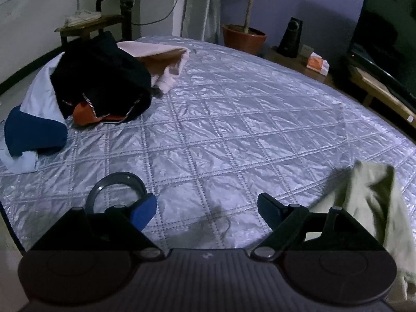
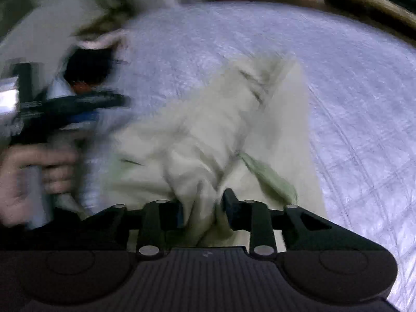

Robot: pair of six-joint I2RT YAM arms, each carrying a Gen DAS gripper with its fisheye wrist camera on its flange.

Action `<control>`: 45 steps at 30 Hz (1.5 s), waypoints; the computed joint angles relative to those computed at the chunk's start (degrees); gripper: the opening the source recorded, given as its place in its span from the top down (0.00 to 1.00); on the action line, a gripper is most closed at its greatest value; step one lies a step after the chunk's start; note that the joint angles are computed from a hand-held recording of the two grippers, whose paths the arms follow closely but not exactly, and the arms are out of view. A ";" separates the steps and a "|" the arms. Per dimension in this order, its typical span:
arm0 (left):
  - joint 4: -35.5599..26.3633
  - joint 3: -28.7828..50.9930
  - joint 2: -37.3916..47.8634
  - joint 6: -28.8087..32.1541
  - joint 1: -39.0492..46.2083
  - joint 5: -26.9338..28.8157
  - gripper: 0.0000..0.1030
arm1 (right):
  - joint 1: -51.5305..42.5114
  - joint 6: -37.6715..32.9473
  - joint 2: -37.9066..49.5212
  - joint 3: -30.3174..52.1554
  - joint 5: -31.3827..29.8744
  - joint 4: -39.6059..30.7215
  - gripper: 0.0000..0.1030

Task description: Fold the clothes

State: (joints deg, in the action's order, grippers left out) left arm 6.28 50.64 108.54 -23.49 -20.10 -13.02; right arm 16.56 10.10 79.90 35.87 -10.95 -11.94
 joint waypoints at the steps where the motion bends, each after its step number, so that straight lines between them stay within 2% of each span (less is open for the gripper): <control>1: -0.10 0.03 -0.01 -0.11 0.04 -0.24 0.20 | 0.51 -2.43 -2.75 0.77 1.38 -0.41 0.47; 2: -0.20 0.06 -0.03 -0.23 0.07 -0.48 0.20 | 0.45 -4.79 -4.78 1.71 3.51 -0.15 0.38; 3: -0.30 0.09 -0.04 -0.34 0.11 -0.72 0.20 | -0.26 -7.84 -5.89 2.50 5.77 1.37 0.25; 4: -0.45 0.17 -0.01 -0.64 0.21 -1.05 0.20 | -1.24 -12.08 -5.93 3.14 7.51 4.06 0.23; 6: -0.93 0.48 0.12 -1.34 0.39 -1.97 0.20 | 0.26 -20.04 -3.05 4.54 11.41 8.92 0.23; 8: -1.51 0.85 0.36 -2.07 0.49 -3.21 0.20 | 1.95 -28.63 3.49 6.12 12.61 12.98 0.23; 10: -2.22 1.29 0.65 -2.75 0.67 -4.18 0.20 | 3.80 -39.55 13.14 9.05 11.94 14.85 0.34; 12: -2.55 1.42 0.81 -3.01 0.98 -4.65 0.20 | 6.44 -48.50 20.54 11.03 11.97 15.57 0.41; 17: -3.36 2.06 1.28 -3.61 1.80 -4.12 0.20 | 9.19 -56.33 26.82 10.78 7.75 21.37 0.40; 19: -3.17 2.04 1.32 -3.29 1.62 -4.00 0.20 | 8.49 -60.36 28.72 10.21 6.30 24.89 0.34; 21: -2.72 1.76 1.14 -2.94 1.15 -4.42 0.20 | 8.07 -57.90 31.81 13.43 6.91 24.82 0.38; 23: -2.78 1.83 1.21 -3.06 0.91 -4.58 0.20 | 7.40 -51.69 34.91 18.56 8.42 22.34 0.90; 26: -2.97 2.03 1.35 -3.29 0.58 -4.76 0.20 | 3.26 -34.13 36.27 23.65 11.20 21.67 0.90; 30: -2.61 2.21 1.46 -2.32 -0.28 -4.64 0.20 | -4.41 -16.68 35.89 25.31 19.01 18.39 0.91; 32: -2.39 2.26 1.51 -2.19 -0.56 -4.60 0.20 | -9.03 -6.52 35.41 24.86 21.64 17.33 0.81; 33: -2.32 2.37 1.63 -2.18 -0.65 -4.54 0.20 | -10.71 -3.26 34.73 23.99 23.45 16.78 0.71; 34: -2.28 2.44 1.69 -2.12 -0.74 -4.48 0.20 | -11.69 -2.35 33.45 22.20 25.56 17.12 0.66; 35: -2.25 2.48 1.74 -2.05 -0.83 -4.41 0.20 | -12.63 -1.89 31.64 19.49 26.32 18.79 0.66; 36: -2.22 2.53 1.78 -1.98 -0.92 -4.35 0.20 | -13.38 -1.98 28.72 15.16 25.33 22.25 0.66; 37: -2.24 2.66 1.86 -1.88 -1.02 -4.34 0.20 | -13.73 -2.24 25.62 10.92 25.12 24.79 0.62; 38: -2.19 2.70 1.91 -1.77 -1.15 -4.29 0.20 | -13.89 -3.34 23.05 7.54 25.22 25.68 0.59; 39: -2.11 2.71 1.96 -1.65 -1.27 -4.22 0.20 | -14.42 -5.40 21.06 4.78 23.14 25.56 0.50; 40: -2.04 2.72 2.00 -1.54 -1.40 -4.15 0.20 | -15.20 -7.92 19.72 2.65 19.16 24.82 0.44; 42: -1.63 2.56 1.93 -1.23 -1.88 -4.04 0.19 | -15.71 -13.24 17.42 -2.47 11.46 25.99 0.42; 44: -1.20 2.43 1.88 -0.98 -2.44 -3.99 0.19 | -14.04 -19.09 16.85 -6.77 7.00 28.89 0.28; 45: -1.04 2.40 1.88 -0.90 -2.77 -3.99 0.19 | -13.24 -21.18 17.20 -7.80 6.23 29.82 0.17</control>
